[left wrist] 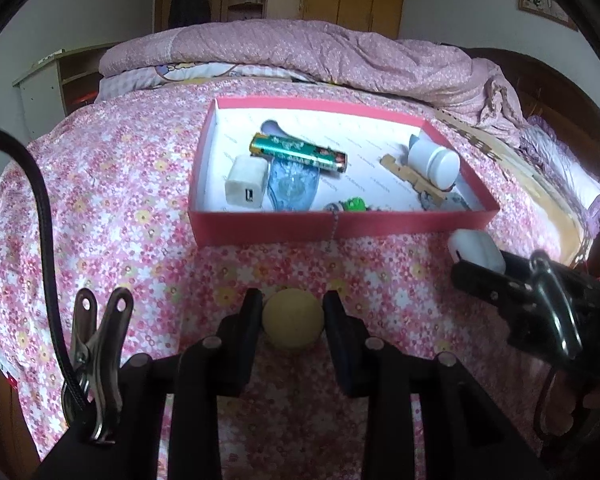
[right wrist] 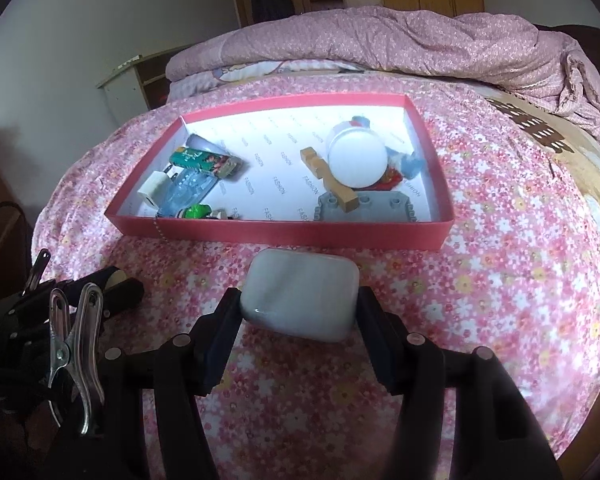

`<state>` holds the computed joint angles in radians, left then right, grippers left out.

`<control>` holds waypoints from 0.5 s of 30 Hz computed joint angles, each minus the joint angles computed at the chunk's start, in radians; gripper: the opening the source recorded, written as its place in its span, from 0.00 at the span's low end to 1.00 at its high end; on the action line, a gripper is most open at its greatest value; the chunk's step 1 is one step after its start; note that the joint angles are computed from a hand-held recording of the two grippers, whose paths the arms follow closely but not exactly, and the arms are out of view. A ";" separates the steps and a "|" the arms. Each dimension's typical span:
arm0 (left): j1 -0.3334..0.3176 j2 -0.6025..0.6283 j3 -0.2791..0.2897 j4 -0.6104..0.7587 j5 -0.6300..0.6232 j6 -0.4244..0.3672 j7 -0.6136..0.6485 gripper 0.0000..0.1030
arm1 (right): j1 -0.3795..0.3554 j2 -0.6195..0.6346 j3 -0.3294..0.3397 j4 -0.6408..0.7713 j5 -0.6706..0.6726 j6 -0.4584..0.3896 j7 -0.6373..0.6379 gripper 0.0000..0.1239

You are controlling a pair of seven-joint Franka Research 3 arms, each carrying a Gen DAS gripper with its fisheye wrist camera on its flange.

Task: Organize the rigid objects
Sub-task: 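Carry the beige ball and white case over the tray with both tools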

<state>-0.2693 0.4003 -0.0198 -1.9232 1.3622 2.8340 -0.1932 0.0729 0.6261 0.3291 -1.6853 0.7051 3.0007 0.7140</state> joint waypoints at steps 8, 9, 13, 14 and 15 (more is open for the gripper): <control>0.002 -0.028 -0.001 0.006 0.034 -0.017 -0.024 0.32 | -0.046 -0.013 0.056 -0.010 0.054 0.019 -0.066 0.47; 0.003 -0.029 -0.003 0.011 0.038 -0.023 -0.021 0.32 | -0.049 -0.014 0.059 -0.009 0.059 0.020 -0.073 0.47; 0.008 -0.028 -0.010 0.038 0.045 -0.036 0.001 0.32 | -0.049 -0.015 0.062 0.002 0.071 0.017 -0.102 0.47; 0.010 -0.026 -0.011 0.046 0.043 -0.036 0.009 0.32 | -0.050 -0.015 0.064 0.007 0.074 0.020 -0.111 0.47; 0.013 -0.023 -0.013 0.056 0.035 -0.036 0.024 0.32 | -0.051 -0.014 0.065 0.012 0.077 0.021 -0.119 0.47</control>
<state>-0.2566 0.3769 -0.0328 -1.8670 1.3977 2.7982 -0.1696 0.0223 0.6124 0.3945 -1.6735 0.7825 3.0214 0.5951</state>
